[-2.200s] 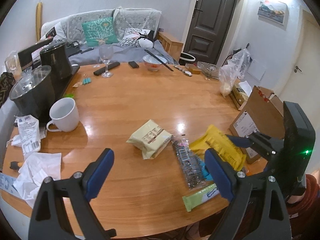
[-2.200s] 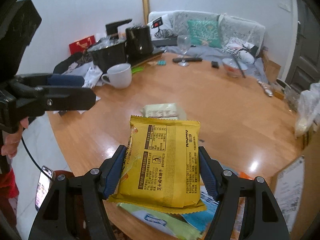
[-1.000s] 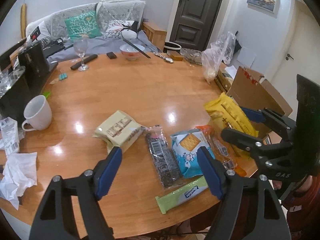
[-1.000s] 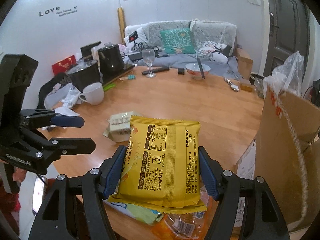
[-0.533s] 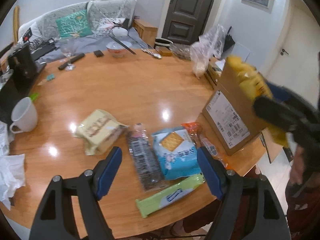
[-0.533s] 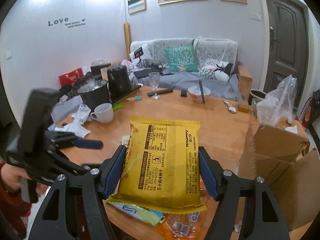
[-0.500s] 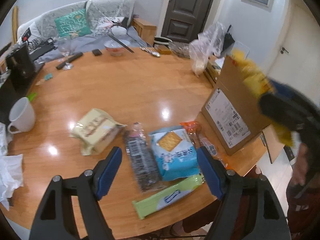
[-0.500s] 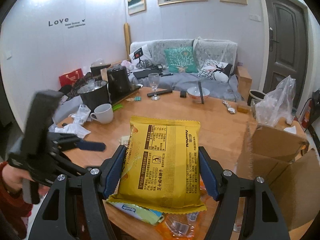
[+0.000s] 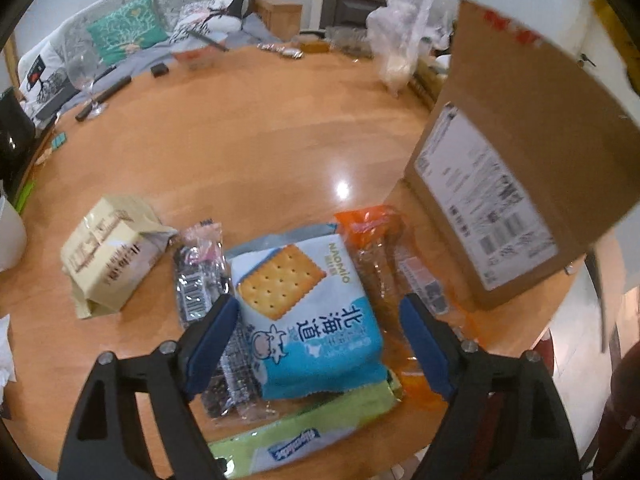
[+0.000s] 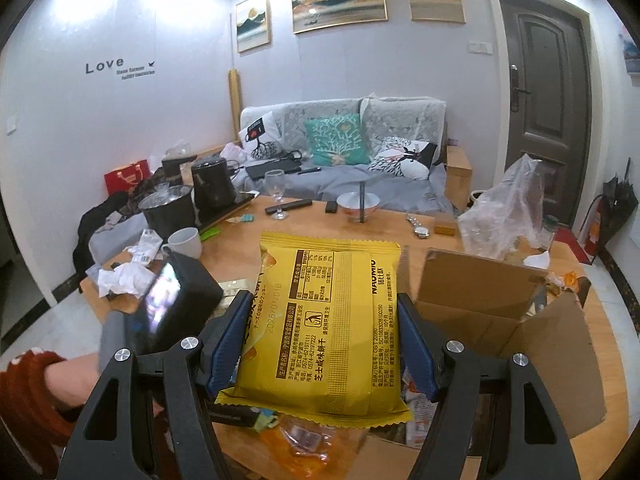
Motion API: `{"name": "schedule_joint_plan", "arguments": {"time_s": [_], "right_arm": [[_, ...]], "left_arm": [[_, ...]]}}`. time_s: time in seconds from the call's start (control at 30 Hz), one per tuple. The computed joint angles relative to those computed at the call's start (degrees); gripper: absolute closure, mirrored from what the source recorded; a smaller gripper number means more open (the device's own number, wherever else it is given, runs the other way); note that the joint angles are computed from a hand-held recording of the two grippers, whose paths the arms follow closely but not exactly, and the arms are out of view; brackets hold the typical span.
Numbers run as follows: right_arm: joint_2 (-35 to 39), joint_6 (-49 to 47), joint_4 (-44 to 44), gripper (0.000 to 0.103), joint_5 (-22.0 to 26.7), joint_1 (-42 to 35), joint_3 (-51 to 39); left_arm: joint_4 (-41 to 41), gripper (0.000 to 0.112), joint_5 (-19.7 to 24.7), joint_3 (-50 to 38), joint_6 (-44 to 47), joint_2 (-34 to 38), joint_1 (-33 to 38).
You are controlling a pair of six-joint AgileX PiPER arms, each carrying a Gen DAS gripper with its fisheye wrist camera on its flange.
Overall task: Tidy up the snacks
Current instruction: 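Close the left gripper on the blue cracker pack while the right tool holds the yellow bag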
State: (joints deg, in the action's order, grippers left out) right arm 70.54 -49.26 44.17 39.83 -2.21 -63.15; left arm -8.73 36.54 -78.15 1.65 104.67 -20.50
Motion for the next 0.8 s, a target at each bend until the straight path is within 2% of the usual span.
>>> {"name": "schedule_joint_plan", "arguments": {"time_s": [0.17, 0.3, 0.5, 0.8], "right_arm": [[0.62, -3.23, 2.71, 0.036, 1.13, -2.18, 0.42], [0.97, -4.57, 3.86, 0.036, 1.44, -2.94, 0.7], [1.48, -5.28, 4.29, 0.036, 1.78, -2.77, 0.82], [1.29, -2.98, 1.37, 0.036, -0.73, 0.06, 1.06]], "left_arm": [[2.64, 0.032, 0.1, -1.48, -2.8, 1.77, -0.48], [4.68, 0.04, -0.06, -2.18, -5.47, 2.79, -0.57], [4.64, 0.041, -0.62, -2.0, -4.86, 2.86, -0.32], [2.4, 0.043, -0.44, -2.01, -3.01, 3.02, 0.57]]}}
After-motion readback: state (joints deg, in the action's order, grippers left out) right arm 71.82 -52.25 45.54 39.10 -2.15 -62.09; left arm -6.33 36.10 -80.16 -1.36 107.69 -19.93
